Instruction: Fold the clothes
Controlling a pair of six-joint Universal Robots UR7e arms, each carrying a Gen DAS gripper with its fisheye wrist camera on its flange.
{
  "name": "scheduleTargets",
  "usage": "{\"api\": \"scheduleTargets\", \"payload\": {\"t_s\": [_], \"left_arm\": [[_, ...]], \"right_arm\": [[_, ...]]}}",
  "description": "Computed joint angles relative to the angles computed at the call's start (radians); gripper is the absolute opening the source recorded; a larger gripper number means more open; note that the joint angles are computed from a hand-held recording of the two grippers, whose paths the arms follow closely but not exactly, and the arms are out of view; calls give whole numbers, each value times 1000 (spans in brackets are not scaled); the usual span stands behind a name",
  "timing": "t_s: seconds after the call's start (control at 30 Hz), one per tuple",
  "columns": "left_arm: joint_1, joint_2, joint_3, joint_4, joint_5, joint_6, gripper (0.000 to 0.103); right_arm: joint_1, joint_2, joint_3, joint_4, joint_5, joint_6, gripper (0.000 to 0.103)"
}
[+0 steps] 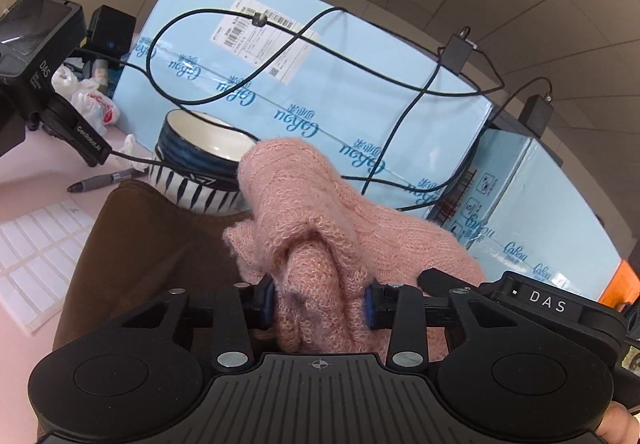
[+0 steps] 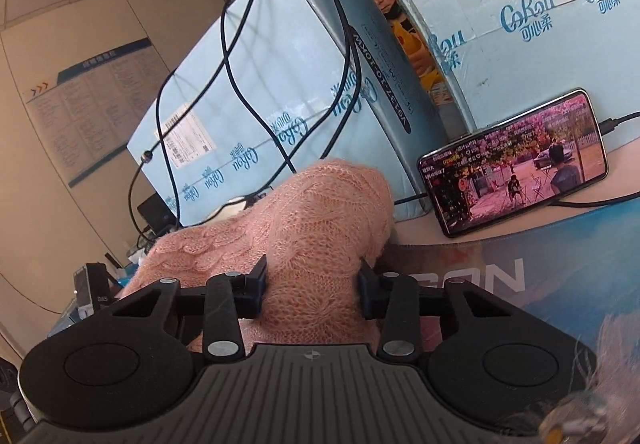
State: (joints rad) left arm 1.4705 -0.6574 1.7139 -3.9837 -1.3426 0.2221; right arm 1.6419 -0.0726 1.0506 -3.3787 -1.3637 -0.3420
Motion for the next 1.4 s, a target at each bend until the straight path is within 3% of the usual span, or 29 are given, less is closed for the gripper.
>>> {"api": "scheduleTargets", "payload": {"t_s": [0.17,0.27,0.37,0.6,0.77,0.87,0.97,1.03,1.1,1.23,1.33,1.4], "left_arm": [[32,-4,10,6,-220,52,36],[45,-11,22,65,-372,98,36],[31,-19,39,159,-449,86,37],[-64,-9,83,394,-408,125,37],[-122,25,60,540,-361,137,37],[-150,50,36,576,-327,135,42],[-180,69,16,600,-264,128,53],[-189,74,12,594,-250,122,73],[-194,77,2,560,-244,85,80],[-195,90,-40,483,-256,3,85],[-163,101,-54,435,-320,-28,86],[-138,102,-62,430,-353,-44,86]], "right_arm": [[-34,-112,169,-89,110,39,35],[-61,-199,303,-154,131,94,35],[-92,-279,426,-227,128,106,35],[-164,-442,681,-408,-5,65,35],[-199,-490,803,-571,-131,-18,35],[-229,-508,832,-611,-156,-30,37],[-253,-525,843,-630,-196,-26,43],[-258,-518,840,-671,-221,-33,48],[-255,-497,832,-770,-261,-43,67],[-243,-444,821,-971,-247,-156,74],[-244,-465,885,-897,-130,-217,81],[-231,-466,896,-768,-68,-297,86]]}}
